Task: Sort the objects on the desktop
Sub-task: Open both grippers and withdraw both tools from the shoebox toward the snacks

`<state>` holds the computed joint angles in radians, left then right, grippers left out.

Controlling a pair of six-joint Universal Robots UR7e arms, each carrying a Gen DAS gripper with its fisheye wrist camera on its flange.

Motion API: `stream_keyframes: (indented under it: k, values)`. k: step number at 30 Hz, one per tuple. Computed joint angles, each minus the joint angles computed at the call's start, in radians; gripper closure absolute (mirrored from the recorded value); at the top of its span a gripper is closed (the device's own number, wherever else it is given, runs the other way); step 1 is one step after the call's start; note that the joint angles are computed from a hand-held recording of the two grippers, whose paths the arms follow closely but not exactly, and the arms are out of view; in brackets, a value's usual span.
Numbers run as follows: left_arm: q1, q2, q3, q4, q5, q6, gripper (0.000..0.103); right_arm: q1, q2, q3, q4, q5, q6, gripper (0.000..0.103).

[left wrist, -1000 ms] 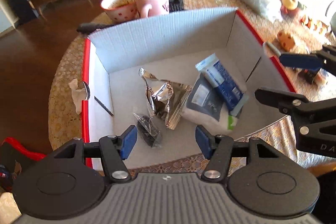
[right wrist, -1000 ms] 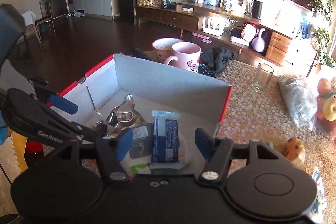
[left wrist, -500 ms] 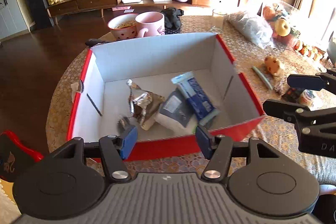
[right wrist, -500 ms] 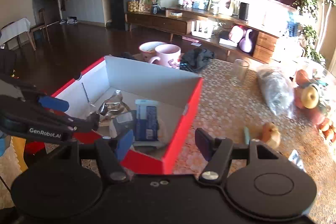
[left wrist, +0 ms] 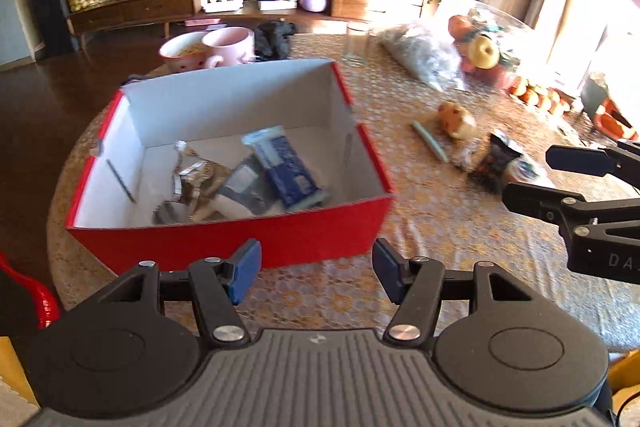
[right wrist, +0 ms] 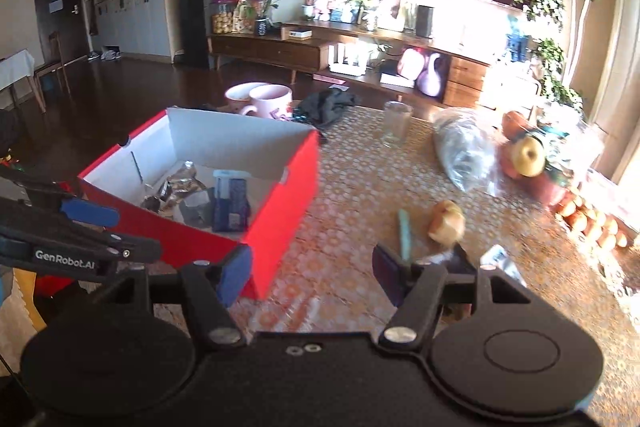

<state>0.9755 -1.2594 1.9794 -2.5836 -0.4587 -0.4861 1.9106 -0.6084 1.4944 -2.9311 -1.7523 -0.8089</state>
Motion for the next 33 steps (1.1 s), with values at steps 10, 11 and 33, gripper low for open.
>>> stream_keyframes:
  k: [10, 11, 33]
  values:
    - [-0.031, 0.081, -0.007, -0.107, -0.036, 0.053, 0.037, -0.053, -0.064, 0.075, -0.062, -0.022, -0.004, 0.035]
    - [-0.032, 0.091, -0.01, -0.118, -0.038, 0.061, 0.037, -0.059, -0.067, 0.075, -0.065, -0.025, -0.006, 0.035]
    - [0.012, 0.344, -0.174, -0.441, -0.152, 0.393, 0.034, -0.158, -0.051, -0.013, -0.087, -0.068, -0.016, 0.033]
